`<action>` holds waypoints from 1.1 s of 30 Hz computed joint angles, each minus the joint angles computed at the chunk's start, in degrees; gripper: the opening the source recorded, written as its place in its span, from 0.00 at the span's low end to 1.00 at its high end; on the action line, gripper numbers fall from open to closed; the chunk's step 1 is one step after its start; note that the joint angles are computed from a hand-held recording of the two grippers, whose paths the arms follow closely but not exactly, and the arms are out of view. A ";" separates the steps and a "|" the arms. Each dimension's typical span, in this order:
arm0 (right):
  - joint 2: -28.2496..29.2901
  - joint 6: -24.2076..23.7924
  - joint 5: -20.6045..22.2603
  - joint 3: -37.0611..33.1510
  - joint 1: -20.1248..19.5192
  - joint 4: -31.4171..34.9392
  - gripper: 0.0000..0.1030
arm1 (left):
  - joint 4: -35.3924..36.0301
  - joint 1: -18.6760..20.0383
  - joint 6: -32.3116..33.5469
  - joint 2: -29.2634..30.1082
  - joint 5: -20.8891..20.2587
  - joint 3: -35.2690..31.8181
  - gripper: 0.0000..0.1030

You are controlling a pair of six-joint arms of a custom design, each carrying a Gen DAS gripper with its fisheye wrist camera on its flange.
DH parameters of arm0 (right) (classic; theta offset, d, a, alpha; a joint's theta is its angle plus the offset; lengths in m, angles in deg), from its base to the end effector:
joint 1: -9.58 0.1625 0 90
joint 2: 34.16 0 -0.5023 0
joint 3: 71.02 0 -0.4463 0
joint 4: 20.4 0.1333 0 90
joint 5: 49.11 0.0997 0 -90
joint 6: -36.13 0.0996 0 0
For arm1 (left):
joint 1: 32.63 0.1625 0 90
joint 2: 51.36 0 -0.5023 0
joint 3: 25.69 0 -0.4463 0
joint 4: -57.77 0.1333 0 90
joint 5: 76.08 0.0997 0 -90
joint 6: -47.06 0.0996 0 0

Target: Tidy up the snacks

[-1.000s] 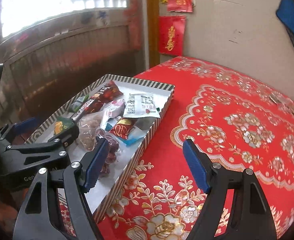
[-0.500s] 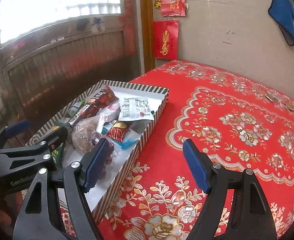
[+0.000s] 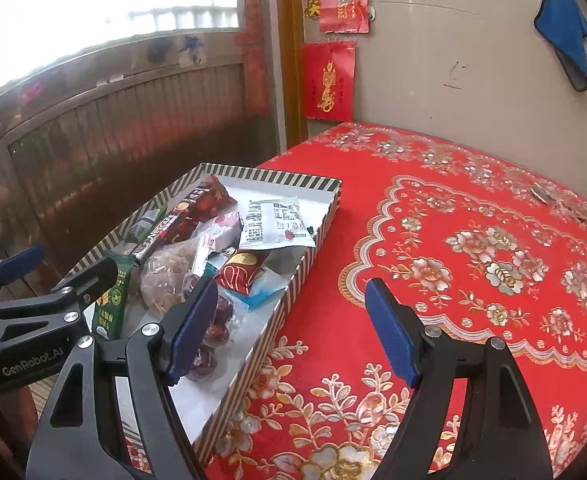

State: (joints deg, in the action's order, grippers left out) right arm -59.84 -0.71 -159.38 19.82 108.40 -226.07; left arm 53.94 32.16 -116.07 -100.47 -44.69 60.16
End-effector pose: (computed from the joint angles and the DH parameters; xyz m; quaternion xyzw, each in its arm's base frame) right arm 0.2166 -0.7514 -0.0073 0.2762 -0.8497 0.3690 0.2561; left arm -0.0903 -0.7045 0.1634 0.0567 0.7989 -0.4469 0.3985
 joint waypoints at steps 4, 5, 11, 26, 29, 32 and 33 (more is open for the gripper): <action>0.30 -0.31 0.00 -0.30 0.04 0.22 0.75 | -1.67 -0.21 2.32 0.58 -2.51 -0.26 1.00; 0.35 -0.29 0.03 -0.35 0.05 0.40 0.75 | -3.12 -0.34 4.08 0.68 -3.46 -0.07 1.00; 0.43 -0.03 0.26 -0.45 0.05 0.93 0.75 | -2.28 -0.01 2.96 0.45 -2.21 0.00 1.00; 0.95 -0.06 -0.66 -1.16 0.15 1.56 0.75 | -1.05 0.55 0.81 0.31 -1.30 -0.29 1.00; 0.94 -0.04 -0.69 -1.20 0.14 1.88 0.75 | -0.42 0.57 0.07 0.45 -1.27 -0.43 1.00; 1.05 -0.16 -0.92 -1.30 0.19 2.19 0.75 | -0.15 0.61 -0.37 0.49 -1.03 -0.50 1.00; 1.13 -0.17 -0.96 -1.42 0.22 2.27 0.75 | -0.18 0.57 -0.30 0.51 -1.00 -0.50 1.00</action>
State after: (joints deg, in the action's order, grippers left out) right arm -58.71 -0.88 -160.34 18.40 108.62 -223.79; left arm 53.76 32.74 -116.38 -99.96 -45.69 59.66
